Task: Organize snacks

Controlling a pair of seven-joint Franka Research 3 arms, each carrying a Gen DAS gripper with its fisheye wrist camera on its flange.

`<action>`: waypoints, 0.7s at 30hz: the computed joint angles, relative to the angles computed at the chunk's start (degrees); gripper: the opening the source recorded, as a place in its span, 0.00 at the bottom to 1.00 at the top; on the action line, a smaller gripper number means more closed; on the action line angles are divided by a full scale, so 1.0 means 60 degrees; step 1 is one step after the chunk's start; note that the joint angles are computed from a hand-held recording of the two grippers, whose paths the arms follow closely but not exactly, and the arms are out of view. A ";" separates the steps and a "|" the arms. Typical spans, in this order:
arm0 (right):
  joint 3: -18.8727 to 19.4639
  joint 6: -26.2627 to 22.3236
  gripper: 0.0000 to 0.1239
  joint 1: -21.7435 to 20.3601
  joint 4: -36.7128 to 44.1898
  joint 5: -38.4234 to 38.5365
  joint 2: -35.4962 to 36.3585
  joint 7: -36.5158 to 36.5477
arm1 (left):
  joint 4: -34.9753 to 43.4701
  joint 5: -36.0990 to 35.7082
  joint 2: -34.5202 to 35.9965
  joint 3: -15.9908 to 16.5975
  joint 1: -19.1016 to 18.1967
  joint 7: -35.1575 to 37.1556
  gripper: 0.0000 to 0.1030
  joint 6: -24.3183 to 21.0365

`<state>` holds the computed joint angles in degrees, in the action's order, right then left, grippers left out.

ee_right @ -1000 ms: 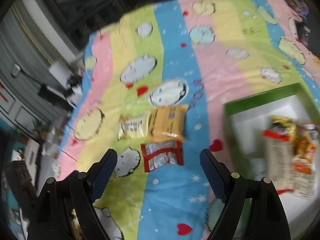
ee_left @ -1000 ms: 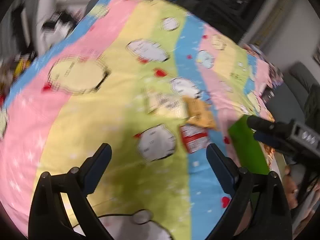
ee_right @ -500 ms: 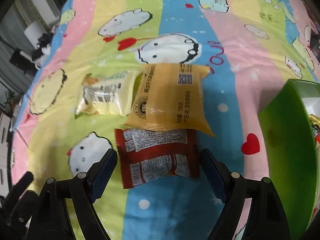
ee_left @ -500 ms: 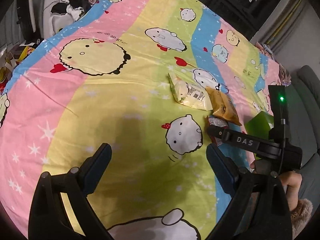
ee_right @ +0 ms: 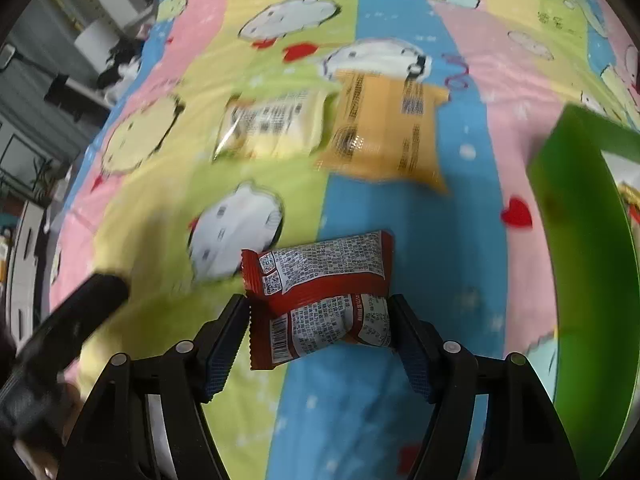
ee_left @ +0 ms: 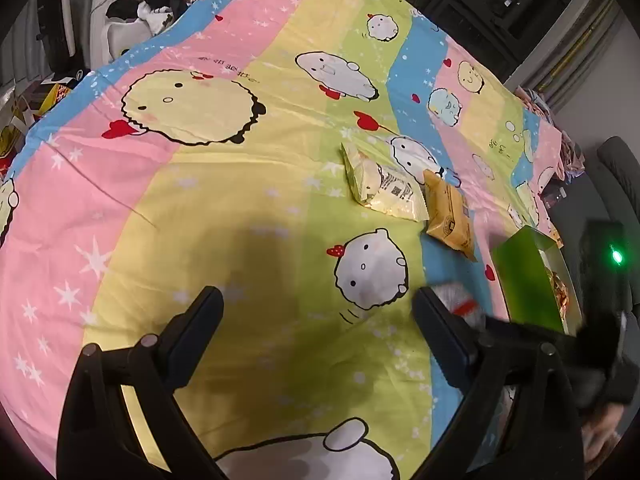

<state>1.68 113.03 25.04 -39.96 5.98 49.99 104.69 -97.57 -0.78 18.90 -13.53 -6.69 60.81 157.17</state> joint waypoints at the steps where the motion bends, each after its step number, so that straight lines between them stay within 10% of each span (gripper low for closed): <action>1: 0.0122 0.0193 0.62 -0.0060 -0.0623 0.0152 -0.0369 -0.0143 | 0.0020 0.0002 0.0007 -0.0008 -0.0007 0.0003 0.93 -0.0043; 7: 0.0121 0.2309 0.66 -0.0023 -0.3876 0.0146 -0.2346 -0.0638 | -0.0027 -0.0318 -0.0003 -0.0163 0.0072 0.0112 0.93 -0.0067; 21: 0.0686 0.3025 0.67 -0.1010 -0.5038 0.2175 -0.3067 -0.1214 | 0.0316 -0.2326 0.0270 -0.1013 0.0270 0.2388 0.91 -0.0451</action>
<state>5.79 131.18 18.98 -70.19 19.03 31.59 97.41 -95.67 -14.73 20.52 -19.61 -5.07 75.14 154.46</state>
